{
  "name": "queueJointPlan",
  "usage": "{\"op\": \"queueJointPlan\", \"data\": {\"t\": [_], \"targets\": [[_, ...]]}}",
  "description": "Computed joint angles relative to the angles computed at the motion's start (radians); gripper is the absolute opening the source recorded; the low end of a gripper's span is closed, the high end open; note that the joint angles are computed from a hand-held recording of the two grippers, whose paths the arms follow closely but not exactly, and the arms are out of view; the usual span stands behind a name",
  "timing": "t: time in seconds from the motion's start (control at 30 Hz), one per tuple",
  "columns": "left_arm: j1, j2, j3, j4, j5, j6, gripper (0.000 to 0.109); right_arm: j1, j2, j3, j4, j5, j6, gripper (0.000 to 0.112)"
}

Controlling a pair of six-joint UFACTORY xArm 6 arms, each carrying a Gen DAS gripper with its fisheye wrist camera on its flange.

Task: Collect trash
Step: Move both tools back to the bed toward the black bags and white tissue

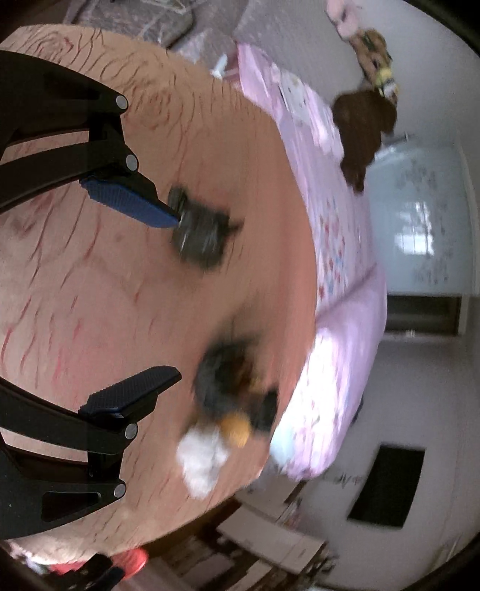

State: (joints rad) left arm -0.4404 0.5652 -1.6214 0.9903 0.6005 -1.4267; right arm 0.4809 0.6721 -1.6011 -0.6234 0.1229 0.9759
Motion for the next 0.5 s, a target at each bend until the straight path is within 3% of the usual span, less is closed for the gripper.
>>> {"op": "queueJointPlan", "data": {"t": [0.1, 0.2, 0.4, 0.5], "targets": [[0.027, -0.003, 0.001, 0.009, 0.008, -0.006, 0.074, 0.013, 0.023, -0.023, 0.089, 0.010, -0.087, 0.073], [0.055, 0.043, -0.060, -0.046, 0.008, 0.071, 0.074, 0.024, 0.046, -0.053, 0.171, 0.033, -0.166, 0.073], [0.098, 0.103, -0.113, -0.182, -0.048, 0.174, 0.074, 0.033, 0.087, -0.141, 0.205, 0.076, -0.229, 0.073], [0.107, 0.110, -0.110, -0.180, -0.076, 0.159, 0.071, 0.043, 0.139, -0.239, 0.267, 0.114, -0.310, 0.073]]}}
